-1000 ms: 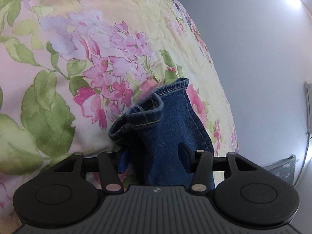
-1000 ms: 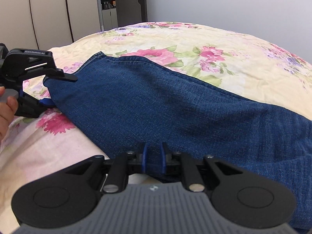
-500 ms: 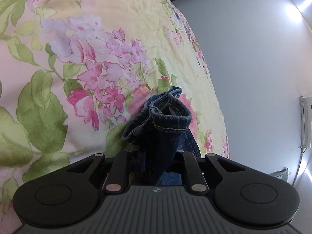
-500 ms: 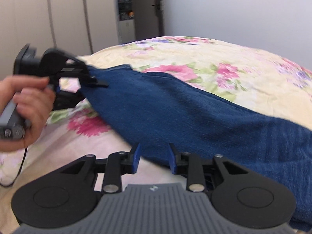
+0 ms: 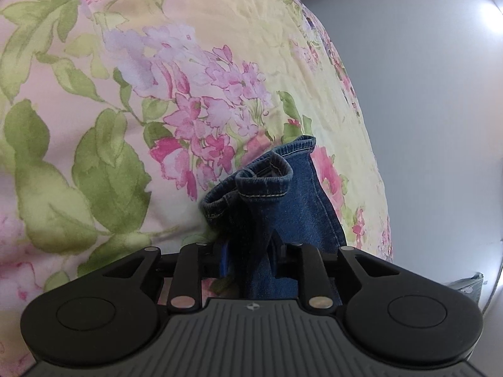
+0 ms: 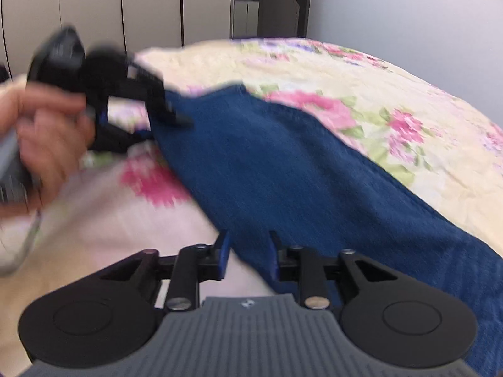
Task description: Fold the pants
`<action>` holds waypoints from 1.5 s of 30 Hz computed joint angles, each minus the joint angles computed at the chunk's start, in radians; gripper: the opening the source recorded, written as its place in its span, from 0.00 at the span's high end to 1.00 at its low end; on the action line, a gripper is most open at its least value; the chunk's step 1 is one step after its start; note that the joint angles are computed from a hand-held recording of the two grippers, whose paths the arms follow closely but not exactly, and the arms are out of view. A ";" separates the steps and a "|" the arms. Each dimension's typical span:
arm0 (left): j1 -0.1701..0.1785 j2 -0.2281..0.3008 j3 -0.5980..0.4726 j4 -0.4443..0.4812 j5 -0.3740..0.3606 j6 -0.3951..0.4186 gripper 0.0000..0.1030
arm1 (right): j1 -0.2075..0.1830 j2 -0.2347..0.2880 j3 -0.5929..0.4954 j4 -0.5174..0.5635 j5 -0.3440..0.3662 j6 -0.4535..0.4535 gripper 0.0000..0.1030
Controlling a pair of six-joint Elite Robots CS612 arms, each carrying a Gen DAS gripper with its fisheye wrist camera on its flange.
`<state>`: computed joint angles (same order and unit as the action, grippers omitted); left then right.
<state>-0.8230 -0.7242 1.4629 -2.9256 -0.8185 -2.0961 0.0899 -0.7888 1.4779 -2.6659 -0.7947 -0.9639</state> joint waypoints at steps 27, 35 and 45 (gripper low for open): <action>0.006 -0.001 0.010 -0.124 0.046 0.151 0.85 | 0.129 0.283 -0.698 0.488 -0.064 -0.018 0.99; 0.010 -0.017 0.039 -0.005 -0.001 -0.010 0.82 | 0.170 0.296 -0.680 0.447 -0.221 -0.071 0.99; -0.004 -0.031 0.062 0.015 0.055 -0.087 0.78 | 0.149 0.223 -0.462 0.013 -0.115 0.084 0.63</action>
<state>-0.8273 -0.7553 1.5252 -2.9104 -0.7636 -2.1834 0.2391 -0.5661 1.0163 -2.6531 -0.9094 -0.8795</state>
